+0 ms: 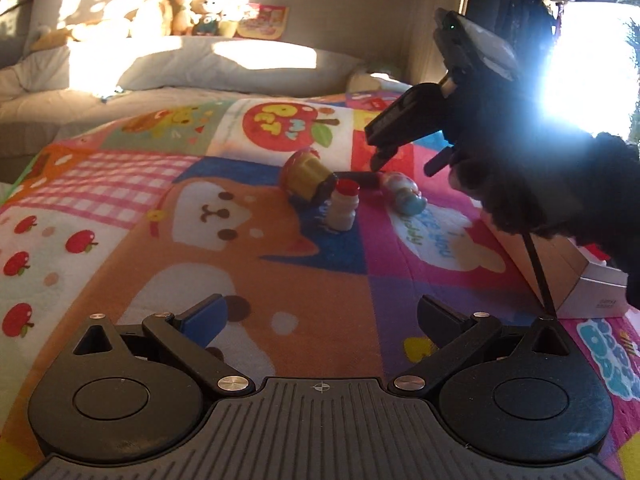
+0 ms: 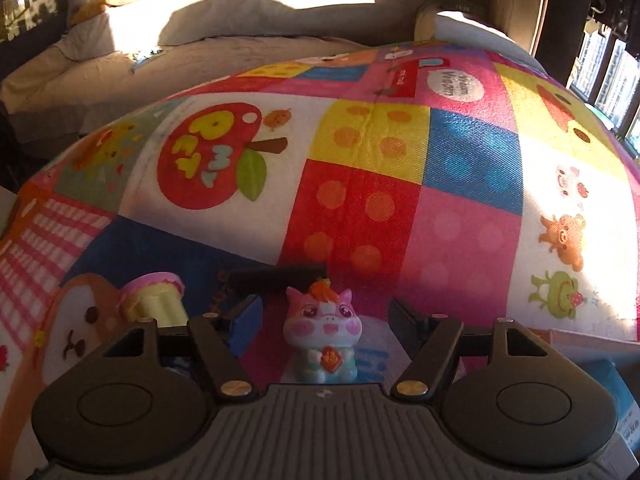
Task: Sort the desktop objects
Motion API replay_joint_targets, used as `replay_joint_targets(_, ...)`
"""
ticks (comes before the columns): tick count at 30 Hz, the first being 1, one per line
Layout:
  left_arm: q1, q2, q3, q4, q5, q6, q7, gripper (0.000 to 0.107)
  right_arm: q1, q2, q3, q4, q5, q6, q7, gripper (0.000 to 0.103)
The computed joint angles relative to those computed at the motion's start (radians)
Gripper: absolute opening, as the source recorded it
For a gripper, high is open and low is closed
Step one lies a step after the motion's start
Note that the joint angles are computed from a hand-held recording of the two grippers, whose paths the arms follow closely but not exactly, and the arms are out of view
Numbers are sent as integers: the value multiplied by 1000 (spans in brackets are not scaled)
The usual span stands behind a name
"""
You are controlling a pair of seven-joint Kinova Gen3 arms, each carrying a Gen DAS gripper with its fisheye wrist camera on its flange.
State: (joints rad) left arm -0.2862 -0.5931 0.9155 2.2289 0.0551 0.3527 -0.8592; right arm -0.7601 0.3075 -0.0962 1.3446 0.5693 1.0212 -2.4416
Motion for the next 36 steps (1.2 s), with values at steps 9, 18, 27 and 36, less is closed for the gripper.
replay_joint_targets(9, 36, 39, -42, 14, 10, -17, 30, 103, 108, 112, -94, -115, -39, -12, -9, 78)
replay_joint_targets(18, 51, 42, -50, 22, -5, -33, 48, 103, 34, 140, -9, -163, -114, 6, 125, 74)
replay_joint_targets(27, 70, 54, -67, 28, -11, -42, 57, 103, 96, -160, -76, 110, -242, -104, 215, 74)
replay_joint_targets(36, 30, 66, -21, -12, -41, 21, 68, 103, 186, -544, -251, 501, -437, -141, 191, 74)
